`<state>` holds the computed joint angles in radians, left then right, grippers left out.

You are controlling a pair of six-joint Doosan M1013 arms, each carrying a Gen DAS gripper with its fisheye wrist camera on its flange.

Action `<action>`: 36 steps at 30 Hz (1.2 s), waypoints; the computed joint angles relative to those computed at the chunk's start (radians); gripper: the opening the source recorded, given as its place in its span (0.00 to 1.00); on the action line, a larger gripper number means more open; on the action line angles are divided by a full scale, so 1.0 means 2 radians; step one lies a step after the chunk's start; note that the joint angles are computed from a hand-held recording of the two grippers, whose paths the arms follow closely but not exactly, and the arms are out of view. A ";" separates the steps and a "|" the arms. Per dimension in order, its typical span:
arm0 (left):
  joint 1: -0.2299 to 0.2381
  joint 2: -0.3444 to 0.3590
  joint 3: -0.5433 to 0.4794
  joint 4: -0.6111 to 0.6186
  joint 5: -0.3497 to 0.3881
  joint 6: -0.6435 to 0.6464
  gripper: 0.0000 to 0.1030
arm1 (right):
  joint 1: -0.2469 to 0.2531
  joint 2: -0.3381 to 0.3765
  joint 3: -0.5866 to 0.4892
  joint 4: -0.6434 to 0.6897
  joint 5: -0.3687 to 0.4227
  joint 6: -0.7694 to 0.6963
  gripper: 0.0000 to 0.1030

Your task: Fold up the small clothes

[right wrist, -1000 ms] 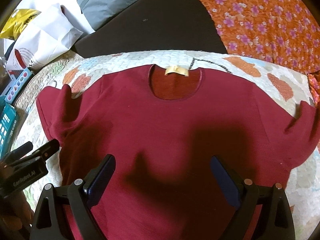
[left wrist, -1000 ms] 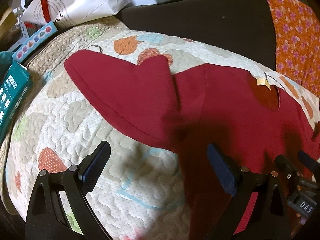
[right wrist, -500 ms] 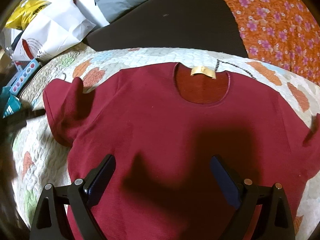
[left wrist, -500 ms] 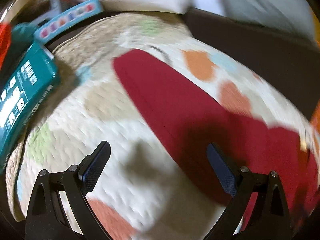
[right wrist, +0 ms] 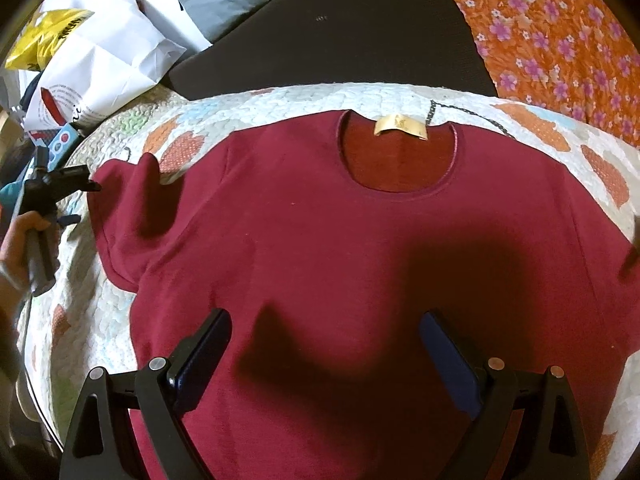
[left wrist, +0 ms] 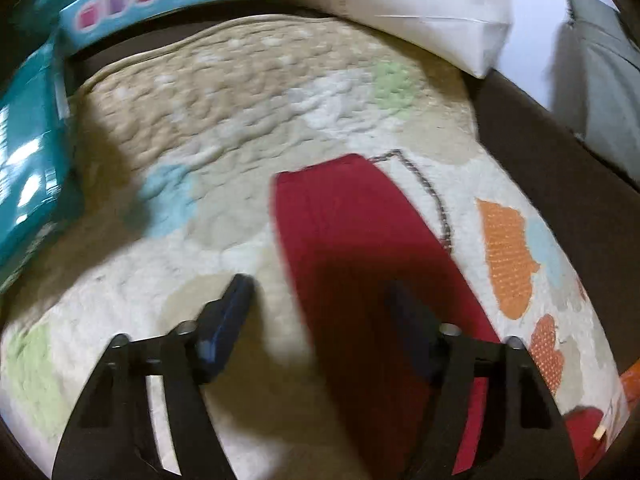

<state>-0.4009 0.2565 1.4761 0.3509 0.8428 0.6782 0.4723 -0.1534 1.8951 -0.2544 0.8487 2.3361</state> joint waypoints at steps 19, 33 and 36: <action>-0.067 -0.113 0.018 -0.356 -0.073 0.362 0.07 | -0.016 -0.054 0.012 -0.013 0.002 0.044 0.92; -0.189 -0.048 0.030 -0.364 -0.003 0.381 0.12 | -0.101 -0.126 0.056 0.020 0.025 0.076 0.92; -0.186 -0.062 0.033 -0.351 0.006 0.394 0.23 | -0.112 -0.130 0.060 0.038 0.011 0.063 0.92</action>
